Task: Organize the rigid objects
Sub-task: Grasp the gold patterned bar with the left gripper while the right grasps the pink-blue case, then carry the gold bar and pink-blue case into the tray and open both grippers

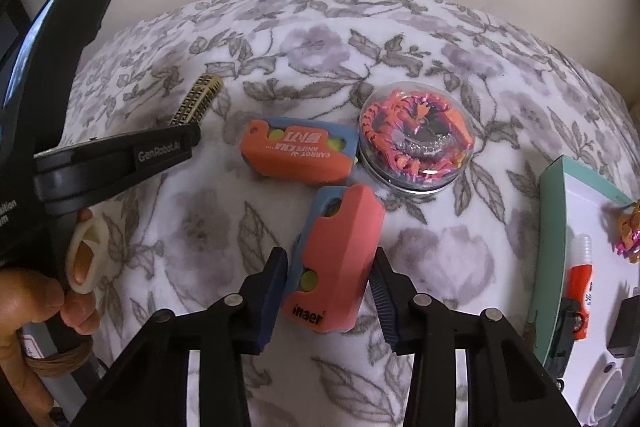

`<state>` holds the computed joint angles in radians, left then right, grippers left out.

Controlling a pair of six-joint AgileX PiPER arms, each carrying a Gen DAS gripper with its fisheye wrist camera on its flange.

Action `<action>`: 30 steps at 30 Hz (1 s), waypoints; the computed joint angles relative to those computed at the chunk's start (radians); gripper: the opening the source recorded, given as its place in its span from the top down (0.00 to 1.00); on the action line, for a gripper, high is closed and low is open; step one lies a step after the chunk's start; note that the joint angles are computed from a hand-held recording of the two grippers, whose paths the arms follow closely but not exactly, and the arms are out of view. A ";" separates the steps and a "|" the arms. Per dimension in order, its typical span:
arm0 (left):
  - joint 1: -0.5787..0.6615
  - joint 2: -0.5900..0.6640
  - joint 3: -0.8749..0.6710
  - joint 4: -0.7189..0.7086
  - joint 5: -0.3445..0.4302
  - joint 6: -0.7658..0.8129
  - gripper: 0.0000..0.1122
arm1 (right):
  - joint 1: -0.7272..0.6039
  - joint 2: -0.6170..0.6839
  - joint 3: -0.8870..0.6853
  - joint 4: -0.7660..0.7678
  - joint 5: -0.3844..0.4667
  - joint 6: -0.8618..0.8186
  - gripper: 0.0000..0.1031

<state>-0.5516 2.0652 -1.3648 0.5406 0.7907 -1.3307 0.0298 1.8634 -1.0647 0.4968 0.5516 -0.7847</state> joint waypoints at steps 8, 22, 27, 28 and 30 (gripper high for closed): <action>-0.037 -0.032 0.000 -0.055 0.039 -0.022 0.81 | -0.066 -0.051 0.016 0.024 0.062 -0.055 0.58; -0.256 -0.135 -0.069 -0.059 0.140 -0.156 0.81 | -0.364 -0.210 -0.001 0.093 0.307 -0.132 0.58; -0.360 -0.115 -0.177 -0.023 0.184 -0.175 0.81 | -0.507 -0.251 -0.014 0.084 0.370 -0.173 0.58; -0.381 -0.104 -0.207 -0.014 0.199 -0.170 0.81 | -0.528 -0.252 -0.020 0.083 0.379 -0.179 0.58; -0.419 -0.076 -0.270 0.003 0.226 -0.157 0.81 | -0.588 -0.251 -0.036 0.088 0.412 -0.197 0.58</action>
